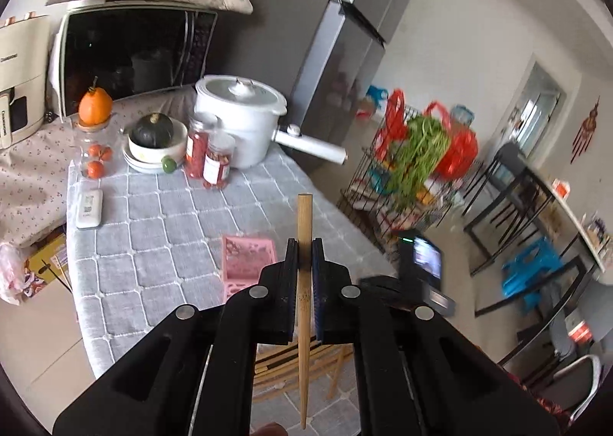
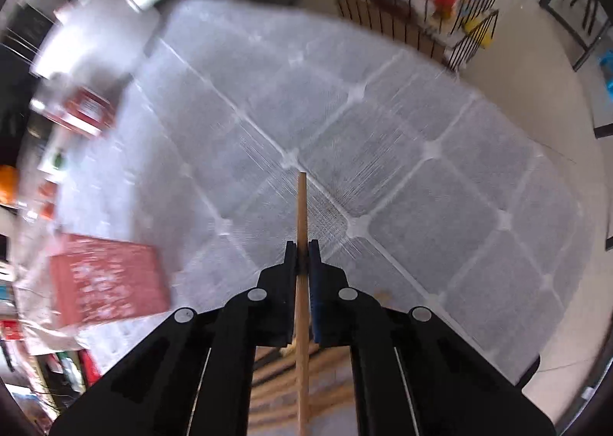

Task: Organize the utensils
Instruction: 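Close the left tool on one chopstick while the right tool grasps another, then carry chopsticks over the pink basket and open both tools to drop them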

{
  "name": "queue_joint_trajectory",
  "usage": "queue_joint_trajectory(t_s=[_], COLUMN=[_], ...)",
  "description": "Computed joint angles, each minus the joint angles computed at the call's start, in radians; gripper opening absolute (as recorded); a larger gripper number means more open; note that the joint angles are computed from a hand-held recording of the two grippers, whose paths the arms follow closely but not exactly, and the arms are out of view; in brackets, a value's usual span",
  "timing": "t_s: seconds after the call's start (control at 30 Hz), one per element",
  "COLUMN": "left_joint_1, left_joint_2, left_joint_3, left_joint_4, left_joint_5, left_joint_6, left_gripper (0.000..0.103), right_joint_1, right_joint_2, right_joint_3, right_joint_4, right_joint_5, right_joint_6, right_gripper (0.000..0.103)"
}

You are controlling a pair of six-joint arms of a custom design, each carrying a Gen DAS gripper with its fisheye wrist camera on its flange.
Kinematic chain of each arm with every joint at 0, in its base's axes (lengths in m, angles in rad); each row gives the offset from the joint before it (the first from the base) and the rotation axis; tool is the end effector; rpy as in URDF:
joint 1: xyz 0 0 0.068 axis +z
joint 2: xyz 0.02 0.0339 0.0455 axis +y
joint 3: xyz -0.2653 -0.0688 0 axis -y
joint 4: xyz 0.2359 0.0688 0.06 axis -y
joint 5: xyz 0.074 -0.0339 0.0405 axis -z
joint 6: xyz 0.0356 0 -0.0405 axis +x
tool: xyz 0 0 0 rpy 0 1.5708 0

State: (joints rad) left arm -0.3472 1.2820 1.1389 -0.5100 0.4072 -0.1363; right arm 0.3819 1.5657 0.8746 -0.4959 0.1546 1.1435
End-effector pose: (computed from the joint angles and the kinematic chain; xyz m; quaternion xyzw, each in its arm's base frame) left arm 0.2502 -0.1055 0.3287 0.1815 0.8637 -0.2799 0.3778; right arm 0.2614 0.0991 0.1734 0.3774 0.9031 0.0766 0.1898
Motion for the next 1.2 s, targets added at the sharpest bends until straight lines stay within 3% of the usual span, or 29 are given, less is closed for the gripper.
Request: queue_joint_trajectory(t_s=[0.13, 0.23, 0.43, 0.6, 0.77, 0.93, 1.0, 1.13, 1.2], left_joint_1=[0.044, 0.055, 0.027, 0.034, 0.000, -0.017, -0.017, 0.020, 0.047], left_joint_2=[-0.002, 0.011, 0.089, 0.157, 0.226, 0.323, 0.369, 0.334, 0.282], left_joint_3=[0.030, 0.059, 0.111, 0.122, 0.130, 0.117, 0.150, 0.135, 0.110], left_joint_4=[0.014, 0.053, 0.181, 0.312, 0.409, 0.500, 0.450, 0.444, 0.459], left_joint_5=[0.022, -0.002, -0.133, -0.177, -0.260, -0.273, -0.248, -0.219, -0.209], left_joint_6=[-0.026, -0.063, -0.122, -0.167, -0.152, -0.142, -0.126, -0.138, -0.166], left_gripper=[0.006, 0.006, 0.006, 0.006, 0.006, 0.008, 0.033, 0.043, 0.053], right_joint_1=[0.119, 0.181, 0.243, 0.205, 0.194, 0.181, 0.174, 0.176, 0.179], right_joint_2=[-0.241, -0.315, -0.307, -0.231, -0.176, -0.113, -0.091, -0.045, -0.023], right_joint_3=[0.051, 0.169, 0.442, 0.566, 0.603, 0.609, 0.601, 0.590, 0.595], right_joint_4=[-0.193, -0.317, -0.453, -0.426, -0.361, -0.302, -0.282, -0.248, -0.238], right_joint_5=[0.136, 0.234, 0.375, 0.372, 0.337, 0.279, 0.252, 0.221, 0.216], right_joint_6=[0.041, 0.050, -0.002, -0.077, -0.111, -0.127, -0.124, -0.115, -0.117], right_gripper=[0.006, 0.006, 0.006, 0.006, 0.006, 0.006, 0.006, 0.006, 0.006])
